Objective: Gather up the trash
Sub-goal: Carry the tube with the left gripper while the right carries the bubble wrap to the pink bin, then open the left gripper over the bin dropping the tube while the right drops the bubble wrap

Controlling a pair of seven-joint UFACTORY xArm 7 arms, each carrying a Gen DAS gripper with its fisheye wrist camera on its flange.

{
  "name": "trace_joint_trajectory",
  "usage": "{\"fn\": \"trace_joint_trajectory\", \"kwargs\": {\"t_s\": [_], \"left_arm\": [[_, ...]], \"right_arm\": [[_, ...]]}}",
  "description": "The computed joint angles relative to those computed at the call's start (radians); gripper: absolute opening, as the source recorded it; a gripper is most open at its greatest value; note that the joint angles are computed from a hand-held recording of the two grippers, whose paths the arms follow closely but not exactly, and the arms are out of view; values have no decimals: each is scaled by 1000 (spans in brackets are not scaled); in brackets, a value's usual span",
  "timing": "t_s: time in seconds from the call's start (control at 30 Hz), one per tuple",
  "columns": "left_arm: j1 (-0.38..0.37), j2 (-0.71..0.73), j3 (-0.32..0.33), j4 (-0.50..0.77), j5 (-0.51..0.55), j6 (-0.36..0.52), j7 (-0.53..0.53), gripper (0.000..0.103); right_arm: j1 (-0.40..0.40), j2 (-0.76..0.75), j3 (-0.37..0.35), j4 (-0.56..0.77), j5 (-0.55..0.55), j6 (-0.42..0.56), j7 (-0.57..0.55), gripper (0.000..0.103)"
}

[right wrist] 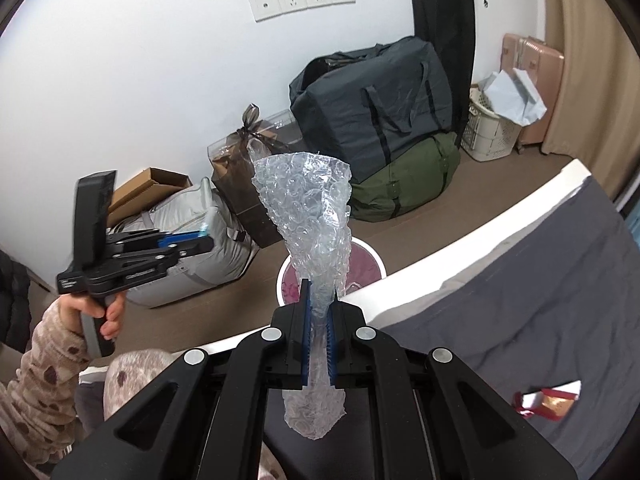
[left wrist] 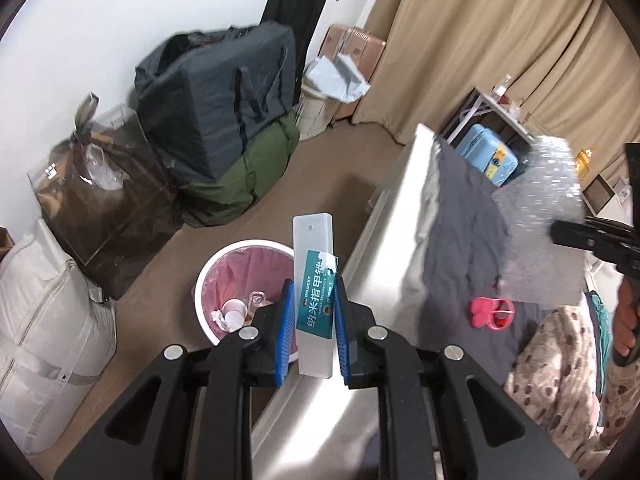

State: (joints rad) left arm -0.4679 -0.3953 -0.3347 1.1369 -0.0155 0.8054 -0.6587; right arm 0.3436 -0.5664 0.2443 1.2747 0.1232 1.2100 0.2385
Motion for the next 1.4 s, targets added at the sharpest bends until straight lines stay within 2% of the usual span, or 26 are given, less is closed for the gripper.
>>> {"fn": "trace_joint_trajectory", "kwargs": {"t_s": [0.37, 0.5, 0.63, 0.67, 0.7, 0.73, 0.77, 0.8, 0.87, 1.07, 1.2, 1.3, 1.4], "left_arm": [[-19, 212, 98, -46, -148, -172, 205, 18], [-15, 296, 110, -30, -200, -183, 275, 18], [-3, 383, 107, 0, -198, -183, 288, 20], [0, 400, 108, 10, -214, -170, 294, 35], [3, 418, 109, 22, -230, -151, 288, 65], [5, 422, 109, 24, -229, -148, 275, 81], [5, 415, 108, 15, -223, -159, 256, 98], [4, 396, 106, -7, -217, -186, 238, 98], [3, 365, 103, -28, -210, -188, 220, 98], [18, 206, 87, -102, -76, -90, 57, 98], [43, 28, 69, -183, -18, -21, -53, 98], [70, -109, 51, -219, 13, 61, -123, 98], [98, -262, 31, -253, 24, 133, -200, 98]], "right_arm": [[-5, 126, -12, -35, -10, -70, 28, 5], [-2, 161, -18, -42, -13, -87, 35, 5], [-3, 184, -27, -44, -19, -92, 42, 5], [-4, 187, -28, -46, -21, -93, 46, 5], [-6, 188, -31, -47, -22, -91, 50, 5], [-7, 188, -33, -48, -22, -89, 54, 5], [-7, 188, -34, -50, -23, -89, 56, 5], [-8, 186, -35, -51, -24, -87, 57, 5], [-8, 185, -38, -53, -22, -88, 58, 5], [5, 182, -31, -48, -4, -97, 62, 5], [25, 205, -19, -20, 7, -102, 56, 5], [42, 272, -9, 35, 17, -99, 46, 5], [60, 406, 3, 135, 7, -73, 39, 5]]}}
